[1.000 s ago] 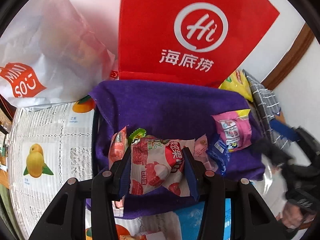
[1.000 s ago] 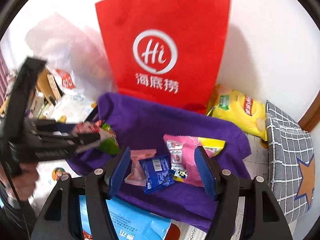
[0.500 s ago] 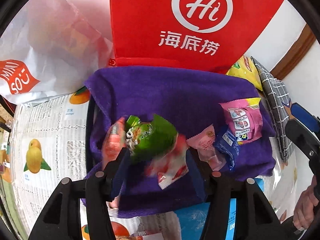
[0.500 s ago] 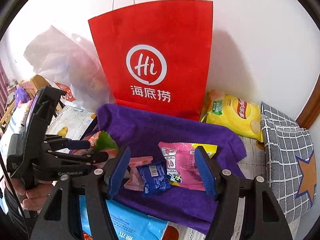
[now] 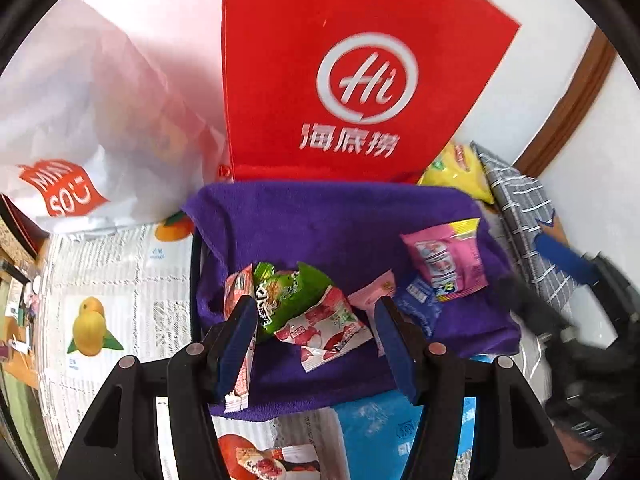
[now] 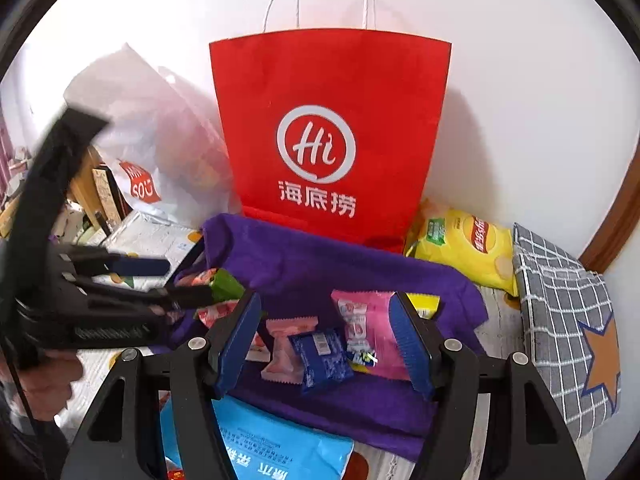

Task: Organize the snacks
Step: 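Open both tools to release the snacks and pull back, then grasp the pink candy pack with the right tool while the left tool grasps the panda-print bag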

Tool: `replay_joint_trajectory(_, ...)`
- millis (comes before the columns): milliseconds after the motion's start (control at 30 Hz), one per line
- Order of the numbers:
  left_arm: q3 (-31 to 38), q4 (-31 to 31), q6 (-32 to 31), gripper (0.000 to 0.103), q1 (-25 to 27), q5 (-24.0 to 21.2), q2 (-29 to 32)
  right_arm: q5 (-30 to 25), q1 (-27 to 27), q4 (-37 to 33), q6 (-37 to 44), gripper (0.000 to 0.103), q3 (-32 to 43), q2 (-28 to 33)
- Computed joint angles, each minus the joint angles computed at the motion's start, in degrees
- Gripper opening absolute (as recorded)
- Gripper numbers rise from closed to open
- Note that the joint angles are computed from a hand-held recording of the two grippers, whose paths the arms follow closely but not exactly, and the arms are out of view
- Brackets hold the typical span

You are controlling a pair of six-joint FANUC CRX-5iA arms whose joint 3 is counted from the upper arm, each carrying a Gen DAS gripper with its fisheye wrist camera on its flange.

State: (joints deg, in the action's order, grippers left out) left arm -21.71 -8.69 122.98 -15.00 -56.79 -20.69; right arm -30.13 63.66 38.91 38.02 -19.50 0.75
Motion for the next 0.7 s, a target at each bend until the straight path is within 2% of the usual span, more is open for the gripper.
replay_joint_trajectory(133,0.81,-2.75,1.51,0.059,-2.12,-0.29,-2.14,-0.14,1.03,4.34,-6.25,0.066,-4.24,-2.35)
replay_joint_trajectory(367,2.98,-6.66,4.03,0.059,-5.78,-1.94,-3.74,-5.10,3.69,13.66,-21.06,0.066,-12.61,-8.21)
replay_joint_trajectory(400,3.17,-7.03,4.17,0.059,-6.24,-2.17,-4.31,-5.96,4.10,13.99,-22.14,0.066,-13.41,-8.88)
replay_joint_trajectory(567,4.30,-9.82,6.81,0.062,-9.45,-3.39,-6.09,-6.73,6.88,6.00,-21.24,0.065,-16.66,-13.86)
replay_joint_trajectory(700,5.21,-11.09,8.49,0.062,-12.20,-5.27,-6.22,-8.32,10.70,8.01,-24.32,0.065,-20.59,-15.97)
